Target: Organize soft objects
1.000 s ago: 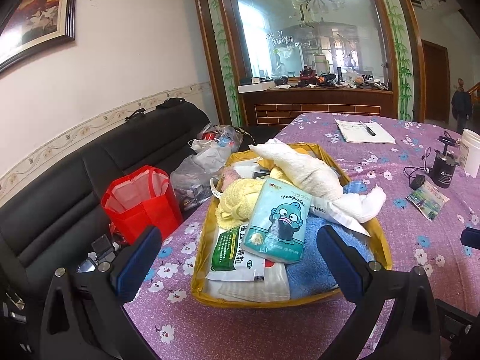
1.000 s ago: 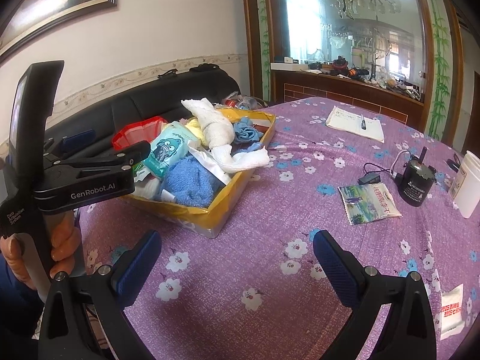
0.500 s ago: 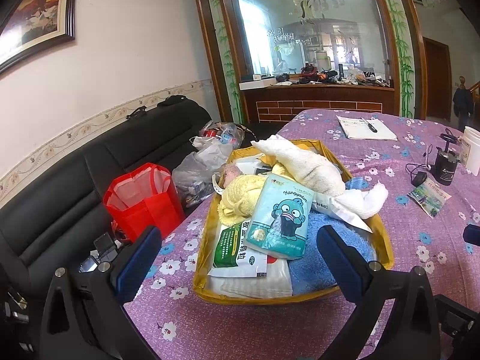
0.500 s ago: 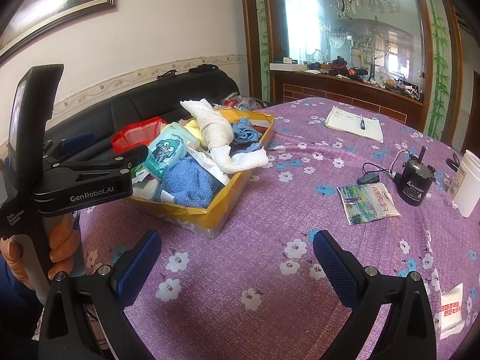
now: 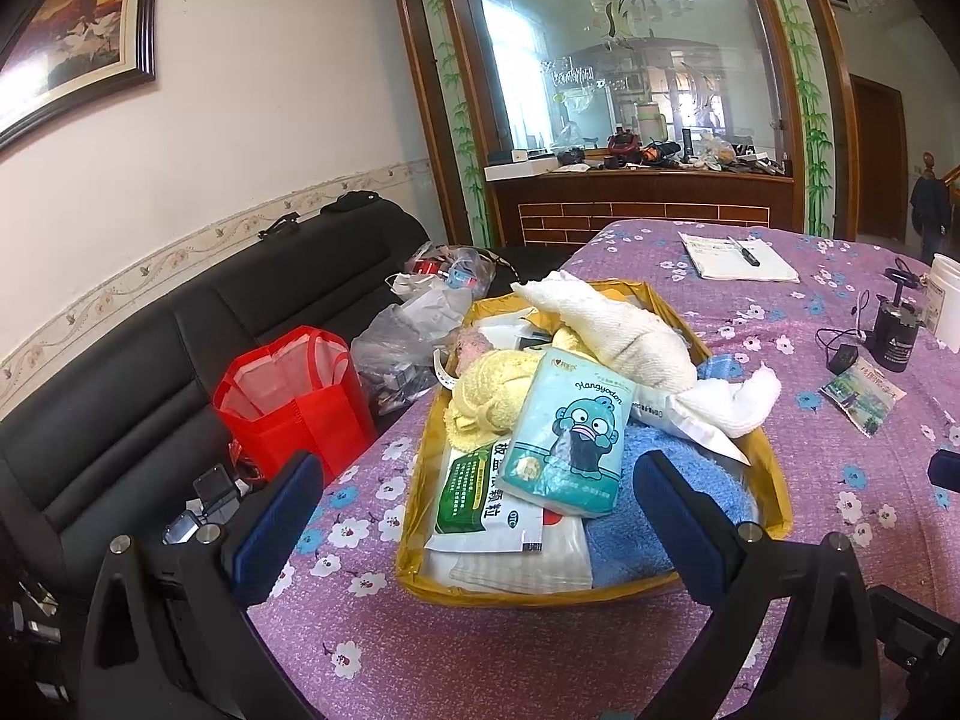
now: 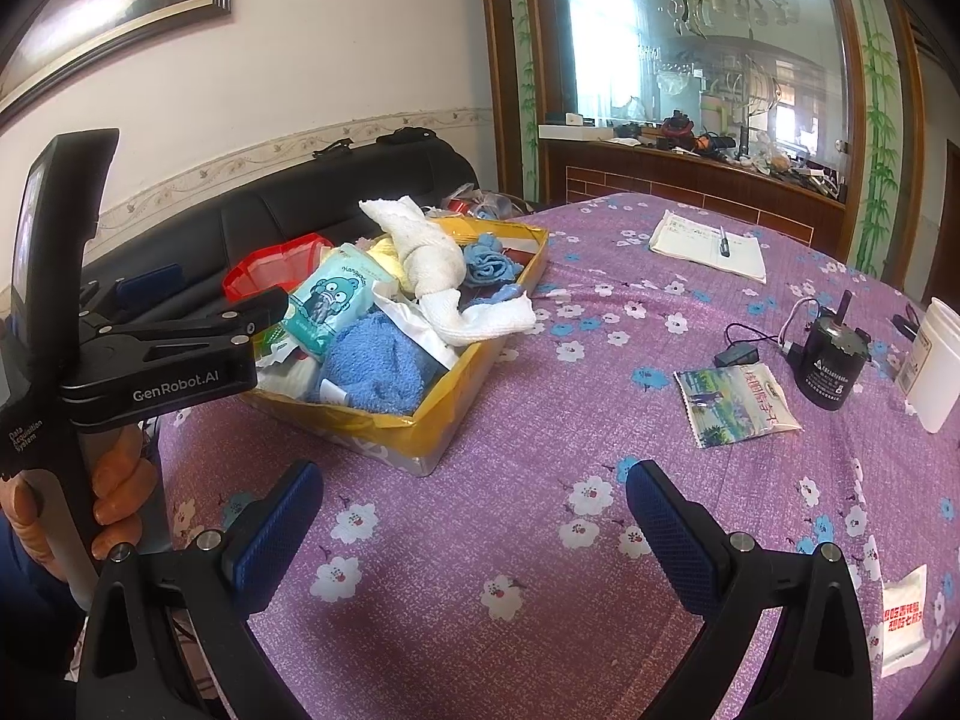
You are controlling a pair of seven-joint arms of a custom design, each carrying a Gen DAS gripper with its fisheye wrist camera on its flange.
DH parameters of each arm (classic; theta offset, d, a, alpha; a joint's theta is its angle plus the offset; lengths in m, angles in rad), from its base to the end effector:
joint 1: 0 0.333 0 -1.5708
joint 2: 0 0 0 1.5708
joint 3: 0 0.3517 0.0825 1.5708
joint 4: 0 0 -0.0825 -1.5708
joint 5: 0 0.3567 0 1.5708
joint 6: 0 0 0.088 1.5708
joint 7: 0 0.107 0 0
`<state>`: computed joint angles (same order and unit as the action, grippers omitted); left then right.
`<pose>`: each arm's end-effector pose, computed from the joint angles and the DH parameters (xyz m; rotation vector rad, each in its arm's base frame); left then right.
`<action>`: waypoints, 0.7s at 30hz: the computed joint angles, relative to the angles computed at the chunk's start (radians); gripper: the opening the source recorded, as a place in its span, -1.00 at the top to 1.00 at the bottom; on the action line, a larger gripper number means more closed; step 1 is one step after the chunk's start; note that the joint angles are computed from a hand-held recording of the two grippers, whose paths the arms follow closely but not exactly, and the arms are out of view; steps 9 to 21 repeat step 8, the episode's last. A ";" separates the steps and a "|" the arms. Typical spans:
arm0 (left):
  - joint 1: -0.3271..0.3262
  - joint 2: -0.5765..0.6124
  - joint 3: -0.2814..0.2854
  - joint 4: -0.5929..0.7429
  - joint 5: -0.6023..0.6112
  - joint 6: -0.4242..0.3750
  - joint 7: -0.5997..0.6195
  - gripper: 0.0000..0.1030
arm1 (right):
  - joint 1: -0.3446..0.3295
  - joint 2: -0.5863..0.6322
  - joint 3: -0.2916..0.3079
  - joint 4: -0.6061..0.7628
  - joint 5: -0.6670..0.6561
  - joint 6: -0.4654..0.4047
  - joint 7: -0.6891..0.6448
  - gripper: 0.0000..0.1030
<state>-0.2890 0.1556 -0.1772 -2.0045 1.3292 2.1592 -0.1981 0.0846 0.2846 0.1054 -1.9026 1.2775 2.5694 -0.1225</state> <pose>0.5403 -0.2230 0.4566 -1.8149 1.0868 -0.4118 0.6240 0.0986 0.4332 -2.0950 0.7678 -0.3326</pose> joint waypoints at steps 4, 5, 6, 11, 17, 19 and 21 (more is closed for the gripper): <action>-0.006 0.005 -0.003 0.008 -0.027 -0.033 0.021 -1.00 | 0.000 0.000 0.000 0.000 0.000 0.000 0.000 -0.99; -0.010 0.007 -0.003 0.010 -0.025 -0.045 0.021 -1.00 | -0.001 0.001 0.000 0.001 -0.001 -0.001 0.000 -0.99; -0.010 0.007 -0.003 0.010 -0.027 -0.044 0.023 -1.00 | 0.000 0.000 0.000 0.000 -0.002 -0.001 0.001 -0.99; -0.009 0.006 -0.002 0.010 -0.032 -0.038 0.024 -1.00 | -0.001 0.001 -0.001 0.001 -0.004 -0.003 0.006 -0.99; -0.009 0.006 -0.002 0.010 -0.032 -0.038 0.024 -1.00 | -0.001 0.001 -0.001 0.001 -0.004 -0.003 0.006 -0.99; -0.009 0.006 -0.002 0.010 -0.032 -0.038 0.024 -1.00 | -0.001 0.001 -0.001 0.001 -0.004 -0.003 0.006 -0.99; -0.009 0.006 -0.002 0.010 -0.032 -0.038 0.024 -1.00 | -0.001 0.001 -0.001 0.001 -0.004 -0.003 0.006 -0.99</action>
